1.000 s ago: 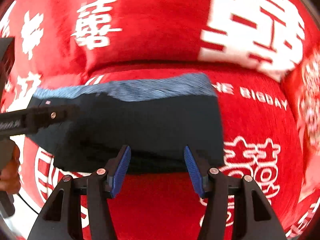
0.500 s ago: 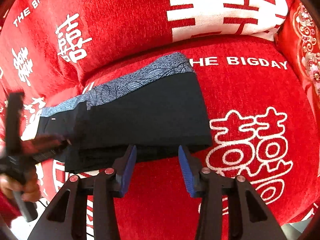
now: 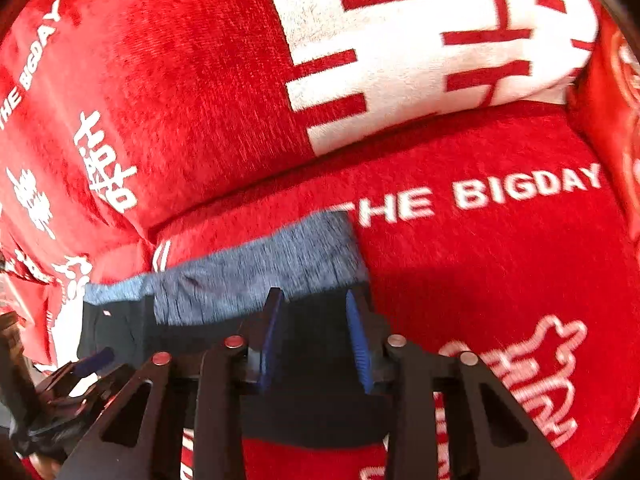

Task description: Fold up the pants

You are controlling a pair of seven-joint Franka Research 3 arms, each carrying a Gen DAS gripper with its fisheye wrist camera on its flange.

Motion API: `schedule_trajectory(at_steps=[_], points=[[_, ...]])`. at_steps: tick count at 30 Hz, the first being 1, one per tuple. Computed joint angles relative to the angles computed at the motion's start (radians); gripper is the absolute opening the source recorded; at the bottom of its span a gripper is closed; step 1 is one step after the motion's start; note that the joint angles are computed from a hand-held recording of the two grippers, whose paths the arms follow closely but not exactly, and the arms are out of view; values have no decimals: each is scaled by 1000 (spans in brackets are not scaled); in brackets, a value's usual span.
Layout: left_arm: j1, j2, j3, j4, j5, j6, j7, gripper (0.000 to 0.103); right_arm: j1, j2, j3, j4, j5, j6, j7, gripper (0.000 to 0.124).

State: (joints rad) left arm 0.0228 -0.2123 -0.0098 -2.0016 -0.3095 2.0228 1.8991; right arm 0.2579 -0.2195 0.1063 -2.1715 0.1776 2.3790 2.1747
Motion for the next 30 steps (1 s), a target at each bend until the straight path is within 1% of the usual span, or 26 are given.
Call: schedule_trajectory(at_steps=[1,2,3,5,6,8,9,11,13,14,17,18,19,21,22,23,24,26,30], points=[[-10,19,-10,18,-4,-2,-1,86,8,20,-6,9,28,4,-24,34],[-20,39,-29,28,5,12,-23,86,17,53,-14,30,63,-11,-55,34],[-27,55,-37,33,1,24,-33,86,24,78,-13,44,86,-24,-66,34],[-35,81,-47,39,-5,21,-49,86,48,107,-14,51,175,-17,-133,34],[-37,86,-53,34,2,21,-56,85,58,109,-10,51,194,-9,-160,33],[-37,79,-57,3,18,32,-65,85,64,95,-7,35,209,10,-169,31],[-34,81,-61,-12,53,35,-82,85,67,77,-19,8,279,34,-190,31],[-28,72,-56,-49,79,26,-92,85,62,46,-34,-27,352,51,-196,31],[-17,74,-46,-73,82,12,-104,86,43,11,-30,-46,310,42,-158,31],[-13,64,-40,-89,70,21,-100,86,33,-6,-24,-46,264,21,-136,31],[-17,32,-46,-130,90,60,-99,86,17,-41,-4,-37,150,-50,-99,31],[-20,22,-49,-147,101,77,-110,87,16,-45,8,-32,112,-76,-85,32],[-21,19,-53,-155,119,87,-130,93,18,-42,15,-30,93,-89,-76,33],[-23,15,-65,-172,170,106,-194,101,22,-22,42,-22,22,-117,-32,34],[-25,17,-63,-171,171,100,-213,101,25,-14,49,-17,-12,-124,-21,34],[-27,18,-60,-169,171,91,-226,101,29,-7,54,-14,-44,-126,-12,39],[-29,19,-59,-168,176,85,-238,101,35,3,53,-8,-49,-121,-11,48],[-30,12,-58,-174,194,84,-248,101,49,12,37,1,-23,-116,-34,56],[-26,-1,-57,-168,235,51,-296,101,61,15,20,7,-7,-131,-107,56]])
